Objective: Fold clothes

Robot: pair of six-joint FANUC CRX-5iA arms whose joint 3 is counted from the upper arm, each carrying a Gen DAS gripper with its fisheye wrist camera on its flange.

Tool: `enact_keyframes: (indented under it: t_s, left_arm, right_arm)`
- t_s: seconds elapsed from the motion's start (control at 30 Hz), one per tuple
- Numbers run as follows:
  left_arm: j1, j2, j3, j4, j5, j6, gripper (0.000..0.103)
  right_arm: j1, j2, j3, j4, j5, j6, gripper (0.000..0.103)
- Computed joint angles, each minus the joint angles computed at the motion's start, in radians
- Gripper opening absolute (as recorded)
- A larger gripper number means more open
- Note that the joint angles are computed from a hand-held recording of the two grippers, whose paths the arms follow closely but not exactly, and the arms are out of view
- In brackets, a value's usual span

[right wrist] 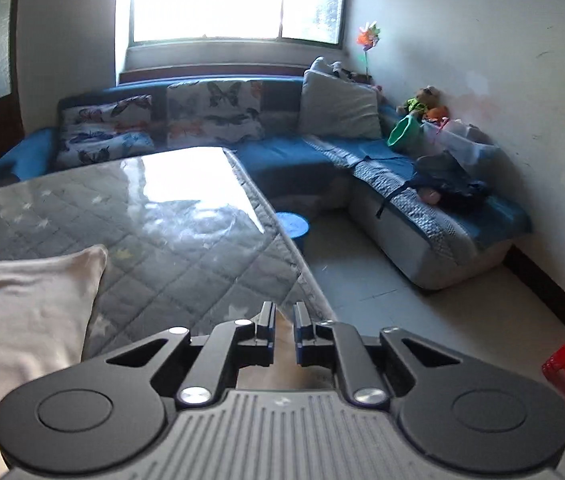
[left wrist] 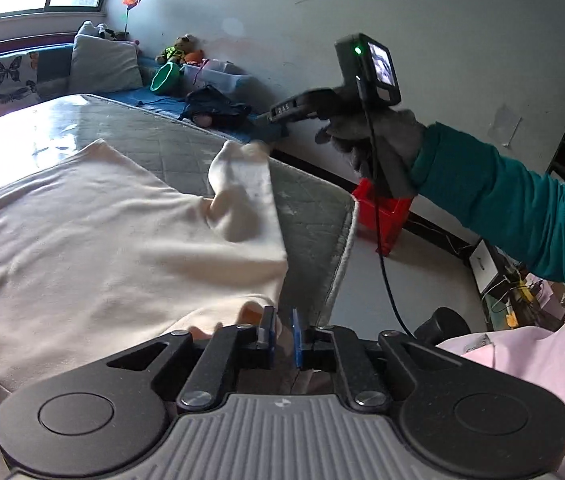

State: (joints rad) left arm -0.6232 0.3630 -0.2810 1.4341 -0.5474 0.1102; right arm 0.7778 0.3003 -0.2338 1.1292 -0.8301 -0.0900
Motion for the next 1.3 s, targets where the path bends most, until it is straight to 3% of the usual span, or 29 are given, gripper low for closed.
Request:
enact_keyframes:
  t_s: [0.03, 0.1, 0.2, 0.27, 0.4, 0.53, 0.6, 0.73, 0.8, 0.87, 0.97, 1.07, 1.17, 1.3]
  left_arm:
    - [-0.007, -0.01, -0.015, 0.047, 0.023, -0.025, 0.011]
    - [-0.023, -0.03, -0.041, 0.147, 0.069, -0.081, 0.014]
    - [-0.038, -0.051, -0.06, 0.211, 0.17, -0.075, 0.016]
    - [-0.019, -0.055, -0.063, 0.125, 0.214, 0.03, 0.016]
    - [0.037, -0.043, -0.054, -0.094, 0.19, 0.242, 0.016]
    - [0.064, -0.036, -0.044, -0.233, 0.132, 0.323, 0.016]
    - [0.071, -0.045, -0.054, -0.251, 0.12, 0.324, 0.016]
    - [0.099, -0.059, -0.05, -0.325, 0.082, 0.375, 0.016]
    - [0.114, -0.065, -0.041, -0.365, 0.065, 0.406, 0.016]
    - [0.118, -0.075, -0.041, -0.333, 0.074, 0.384, 0.017]
    - [0.105, -0.081, -0.041, -0.246, 0.127, 0.32, 0.021]
    - [0.095, -0.065, -0.022, -0.209, 0.195, 0.329, 0.023]
    - [0.116, -0.022, 0.033, -0.265, 0.214, 0.442, 0.024]
    - [0.156, 0.04, 0.132, -0.508, 0.214, 0.696, 0.024]
  right_arm:
    - [0.001, -0.017, -0.018, -0.003, 0.043, 0.023, 0.025]
    - [0.009, -0.031, -0.027, -0.038, 0.119, 0.101, 0.032]
    - [0.023, -0.029, -0.005, -0.156, 0.229, 0.28, 0.033]
    - [0.038, -0.025, 0.008, -0.234, 0.276, 0.377, 0.036]
    - [0.083, -0.028, 0.043, -0.416, 0.337, 0.619, 0.041]
    - [0.138, -0.014, 0.099, -0.596, 0.335, 0.917, 0.045]
    - [0.169, -0.003, 0.136, -0.7, 0.302, 1.062, 0.045]
    - [0.2, -0.016, 0.154, -0.823, 0.274, 1.222, 0.044]
    - [0.193, -0.034, 0.159, -0.866, 0.277, 1.246, 0.044]
    - [0.176, -0.048, 0.156, -0.863, 0.289, 1.214, 0.044]
    - [0.138, -0.056, 0.13, -0.79, 0.325, 1.081, 0.044]
    - [0.096, -0.054, 0.106, -0.709, 0.352, 0.944, 0.044]
    - [0.054, -0.041, 0.081, -0.601, 0.357, 0.805, 0.044]
    - [0.006, -0.021, 0.051, -0.494, 0.343, 0.644, 0.044]
